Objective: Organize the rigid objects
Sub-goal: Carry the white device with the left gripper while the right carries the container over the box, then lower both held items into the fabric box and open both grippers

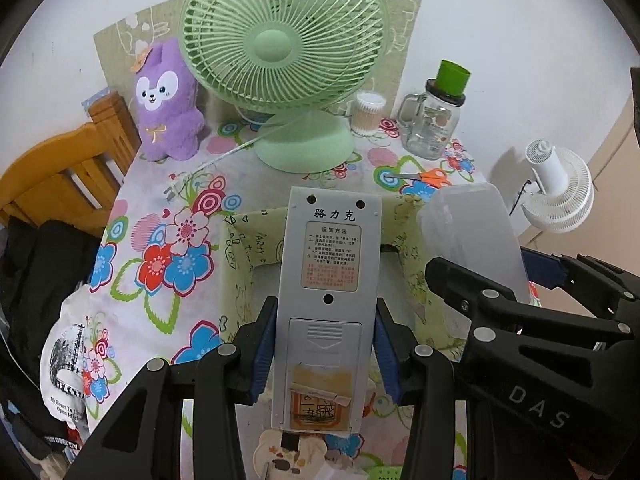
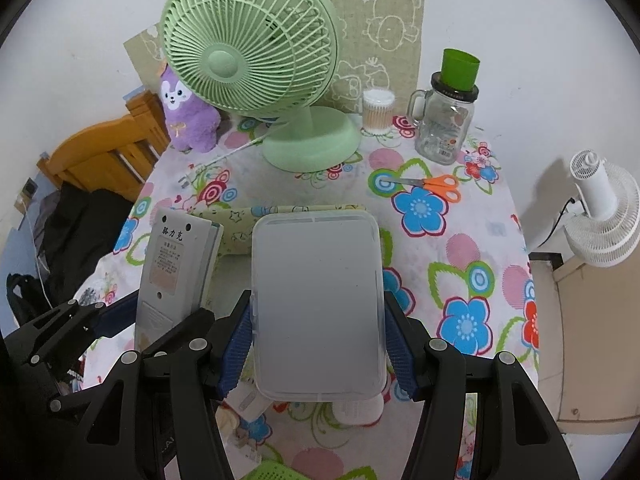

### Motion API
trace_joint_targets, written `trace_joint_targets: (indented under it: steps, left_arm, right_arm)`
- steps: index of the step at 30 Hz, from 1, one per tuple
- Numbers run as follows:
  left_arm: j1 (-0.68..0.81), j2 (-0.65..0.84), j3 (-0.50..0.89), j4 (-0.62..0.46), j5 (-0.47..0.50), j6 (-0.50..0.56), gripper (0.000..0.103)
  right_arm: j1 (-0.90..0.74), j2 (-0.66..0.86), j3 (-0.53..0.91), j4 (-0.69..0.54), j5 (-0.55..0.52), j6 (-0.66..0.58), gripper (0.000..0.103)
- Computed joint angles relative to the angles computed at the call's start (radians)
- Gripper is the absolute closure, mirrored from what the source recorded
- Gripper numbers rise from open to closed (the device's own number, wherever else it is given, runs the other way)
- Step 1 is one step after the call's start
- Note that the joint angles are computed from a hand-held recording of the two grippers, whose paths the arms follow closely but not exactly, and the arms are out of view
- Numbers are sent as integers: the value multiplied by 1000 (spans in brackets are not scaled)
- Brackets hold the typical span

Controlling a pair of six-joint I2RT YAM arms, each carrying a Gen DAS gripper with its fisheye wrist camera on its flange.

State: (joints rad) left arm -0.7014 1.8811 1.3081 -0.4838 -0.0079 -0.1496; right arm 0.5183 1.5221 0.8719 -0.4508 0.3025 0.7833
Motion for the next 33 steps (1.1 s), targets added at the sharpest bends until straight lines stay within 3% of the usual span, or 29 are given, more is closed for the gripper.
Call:
trace_joint_targets:
  steps: [23, 33]
  left_arm:
    - [61, 226, 155, -32, 14, -20, 57]
    - [71, 258, 173, -55, 19, -42, 57]
  right_arm:
    - [-133, 243, 101, 79, -104, -71, 40]
    - [-117, 288, 151, 55, -52, -92, 40]
